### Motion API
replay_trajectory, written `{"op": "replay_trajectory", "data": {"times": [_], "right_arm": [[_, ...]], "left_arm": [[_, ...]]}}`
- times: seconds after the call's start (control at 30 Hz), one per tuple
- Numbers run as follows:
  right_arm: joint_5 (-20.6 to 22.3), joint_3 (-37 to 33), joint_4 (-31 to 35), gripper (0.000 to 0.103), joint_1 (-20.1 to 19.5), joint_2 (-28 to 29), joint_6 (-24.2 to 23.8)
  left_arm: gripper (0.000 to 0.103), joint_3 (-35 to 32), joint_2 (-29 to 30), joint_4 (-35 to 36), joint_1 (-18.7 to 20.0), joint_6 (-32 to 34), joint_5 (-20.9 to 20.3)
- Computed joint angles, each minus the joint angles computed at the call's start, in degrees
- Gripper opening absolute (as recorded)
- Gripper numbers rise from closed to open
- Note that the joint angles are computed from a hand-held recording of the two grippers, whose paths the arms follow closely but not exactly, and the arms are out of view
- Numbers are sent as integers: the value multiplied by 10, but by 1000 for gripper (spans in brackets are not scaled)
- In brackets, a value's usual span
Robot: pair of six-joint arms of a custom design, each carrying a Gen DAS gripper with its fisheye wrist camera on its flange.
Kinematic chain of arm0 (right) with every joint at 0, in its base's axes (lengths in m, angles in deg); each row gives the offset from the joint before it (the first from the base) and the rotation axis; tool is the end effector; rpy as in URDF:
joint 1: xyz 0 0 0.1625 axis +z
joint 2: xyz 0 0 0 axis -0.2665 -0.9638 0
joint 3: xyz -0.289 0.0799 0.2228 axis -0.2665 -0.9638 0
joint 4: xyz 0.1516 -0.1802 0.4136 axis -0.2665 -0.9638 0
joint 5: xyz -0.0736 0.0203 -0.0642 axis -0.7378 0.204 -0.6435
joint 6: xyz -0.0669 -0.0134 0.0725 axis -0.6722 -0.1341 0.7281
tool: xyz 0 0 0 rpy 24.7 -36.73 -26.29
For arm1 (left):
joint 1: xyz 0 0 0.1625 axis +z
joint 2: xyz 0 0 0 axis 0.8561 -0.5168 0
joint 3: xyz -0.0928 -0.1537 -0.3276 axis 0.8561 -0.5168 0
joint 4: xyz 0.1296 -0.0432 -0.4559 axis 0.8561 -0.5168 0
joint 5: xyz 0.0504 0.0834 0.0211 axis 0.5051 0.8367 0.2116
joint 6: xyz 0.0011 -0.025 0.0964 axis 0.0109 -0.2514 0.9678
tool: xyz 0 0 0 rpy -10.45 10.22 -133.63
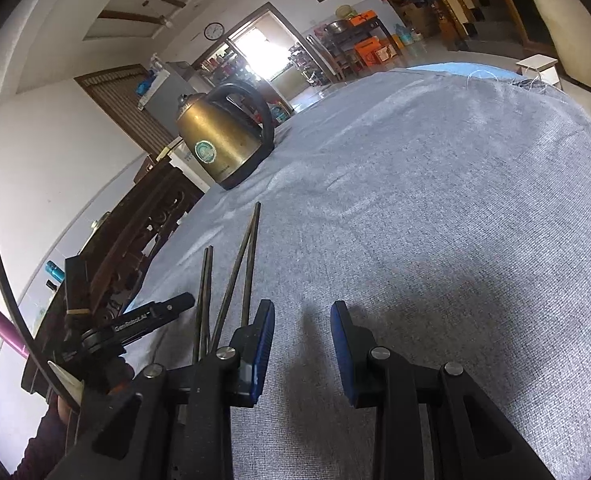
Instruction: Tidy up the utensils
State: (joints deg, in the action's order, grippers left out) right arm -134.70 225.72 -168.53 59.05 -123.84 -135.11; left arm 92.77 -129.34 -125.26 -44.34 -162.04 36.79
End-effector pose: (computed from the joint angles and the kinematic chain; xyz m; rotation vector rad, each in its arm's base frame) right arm -0.0370 -0.2824 0.3579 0.3669 -2.9059 0.9885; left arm -0.3723 -0.3068 0.0136 0.0780 2.3788 -0.8479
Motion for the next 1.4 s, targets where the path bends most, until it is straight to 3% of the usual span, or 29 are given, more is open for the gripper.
{"op": "replay_trajectory", "data": {"times": [0.17,0.7,0.77,0.93,1.03,1.27,1.4], "right_arm": [[4,-2,7,32,-5,1,-4],[25,-12,39,32,-28,1,-19],[26,-14,42,32,-30,2,-19],[27,-19,47,32,-34,8,-19],[29,-21,48,32,-37,12,-15],[25,-22,43,32,-34,17,-7],[11,-23,29,32,-22,27,7]], "left_arm": [[58,-3,8,-40,7,29,-17],[57,-78,42,96,39,28,-49],[53,-81,42,105,42,22,-48],[19,-70,22,135,39,8,-48],[7,-48,-5,131,35,10,-58],[6,-26,-38,120,27,18,-86],[22,-34,-34,94,46,24,-81]]}}
